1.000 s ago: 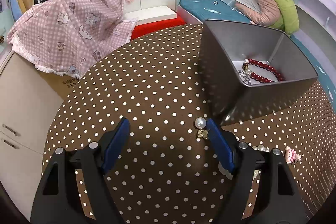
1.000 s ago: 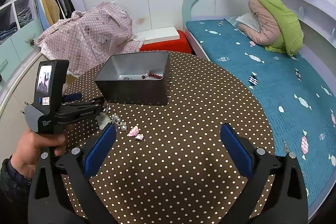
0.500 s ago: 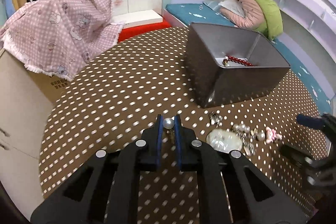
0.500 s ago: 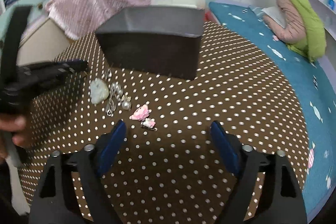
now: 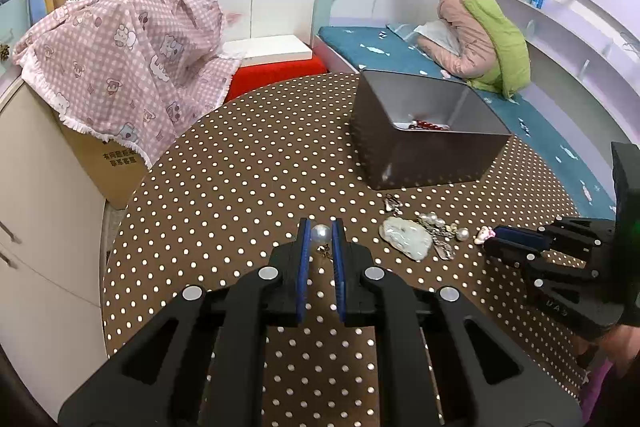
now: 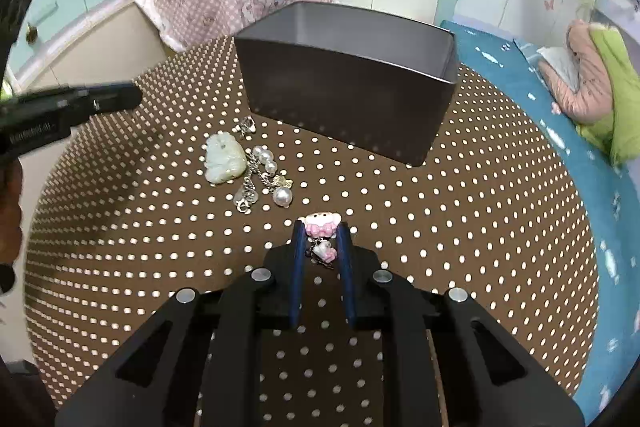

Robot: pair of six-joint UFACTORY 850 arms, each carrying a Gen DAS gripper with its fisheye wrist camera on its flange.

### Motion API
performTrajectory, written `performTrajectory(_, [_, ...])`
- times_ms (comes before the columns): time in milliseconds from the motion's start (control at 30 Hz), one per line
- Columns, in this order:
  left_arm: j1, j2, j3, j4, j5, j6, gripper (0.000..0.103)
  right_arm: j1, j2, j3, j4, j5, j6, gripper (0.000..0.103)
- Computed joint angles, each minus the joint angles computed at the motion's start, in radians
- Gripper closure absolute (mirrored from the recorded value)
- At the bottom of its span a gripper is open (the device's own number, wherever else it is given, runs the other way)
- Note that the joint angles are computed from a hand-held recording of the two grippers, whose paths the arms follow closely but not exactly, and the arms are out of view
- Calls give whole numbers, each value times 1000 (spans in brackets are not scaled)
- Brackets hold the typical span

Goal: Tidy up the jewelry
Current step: 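Grasp the pink charm with right tool while left tool lifts the pearl, then carry pearl and charm into the tin and open both tools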

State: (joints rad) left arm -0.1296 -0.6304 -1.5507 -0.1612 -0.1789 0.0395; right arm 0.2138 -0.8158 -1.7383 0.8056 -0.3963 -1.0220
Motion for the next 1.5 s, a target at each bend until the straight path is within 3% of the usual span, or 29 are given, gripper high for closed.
performTrajectory(533, [-16, 95, 53, -161, 63, 173, 93, -19, 117, 68, 226, 18, -217, 89])
performTrajectory(833, [-30, 110, -24, 65, 73, -15, 92, -7, 131, -15, 263, 36, -295, 89])
performTrajectory(1000, [-37, 89, -109, 21, 62, 44, 92, -9, 89, -131, 187, 22, -209, 89])
performTrajectory(1267, [-49, -85, -403, -89, -107, 136, 92, -16, -63, -412, -73, -84, 126, 89])
performTrajectory(1500, [-53, -320, -768, -79, -330, 96, 92, -16, -262, -734, -281, -248, 391, 88])
